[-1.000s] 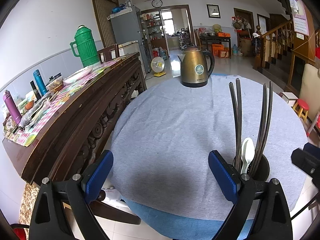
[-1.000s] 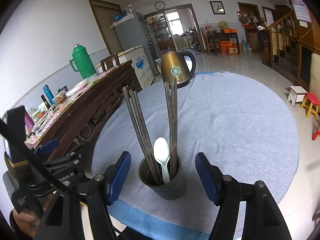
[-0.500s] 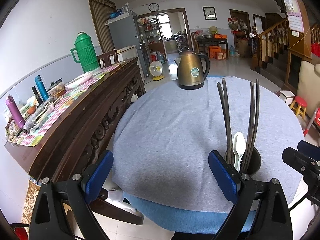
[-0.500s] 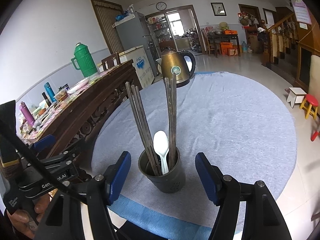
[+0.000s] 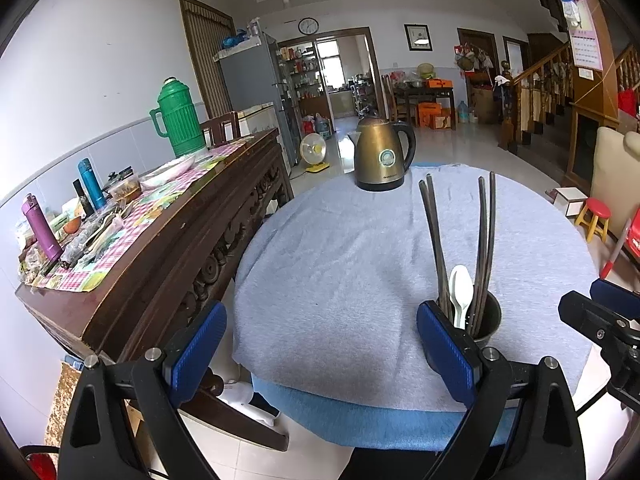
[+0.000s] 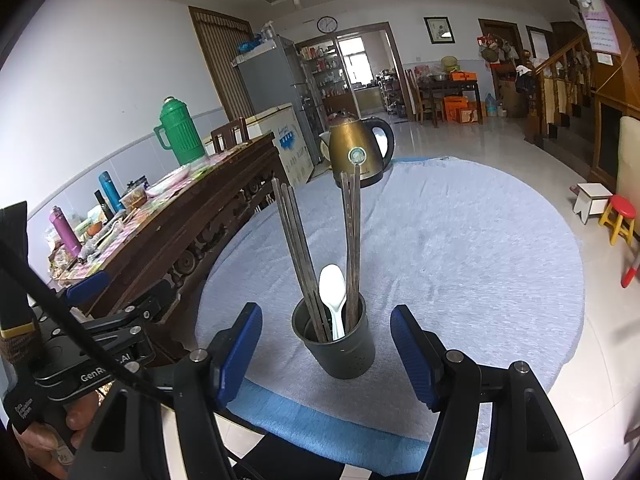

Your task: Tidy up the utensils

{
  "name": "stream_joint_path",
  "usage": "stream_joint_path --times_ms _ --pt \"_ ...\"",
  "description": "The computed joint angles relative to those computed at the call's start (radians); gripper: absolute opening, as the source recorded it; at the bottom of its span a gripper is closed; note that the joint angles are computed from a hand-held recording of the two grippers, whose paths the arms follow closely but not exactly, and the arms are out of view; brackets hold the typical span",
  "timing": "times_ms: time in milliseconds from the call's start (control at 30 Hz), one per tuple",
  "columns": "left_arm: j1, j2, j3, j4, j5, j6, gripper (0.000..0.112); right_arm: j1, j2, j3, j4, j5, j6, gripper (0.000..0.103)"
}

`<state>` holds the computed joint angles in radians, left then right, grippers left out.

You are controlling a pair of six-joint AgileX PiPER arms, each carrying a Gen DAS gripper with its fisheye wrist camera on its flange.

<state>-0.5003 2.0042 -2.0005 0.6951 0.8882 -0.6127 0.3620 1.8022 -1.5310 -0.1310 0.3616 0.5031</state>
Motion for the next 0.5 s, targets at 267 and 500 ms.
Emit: stream_joint_path --times_ms 267,500 --pt "-0.021 -0.066 0.094 0.038 -0.025 -0.041 0.096 0.021 -0.062 0.08 -0.034 -0.025 0.041 0.07" --pt "-0.041 -0.13 0.176 0.065 -0.037 -0.081 0.096 0.047 -0.114 0.127 -0.142 -0.036 0.144 0.07"
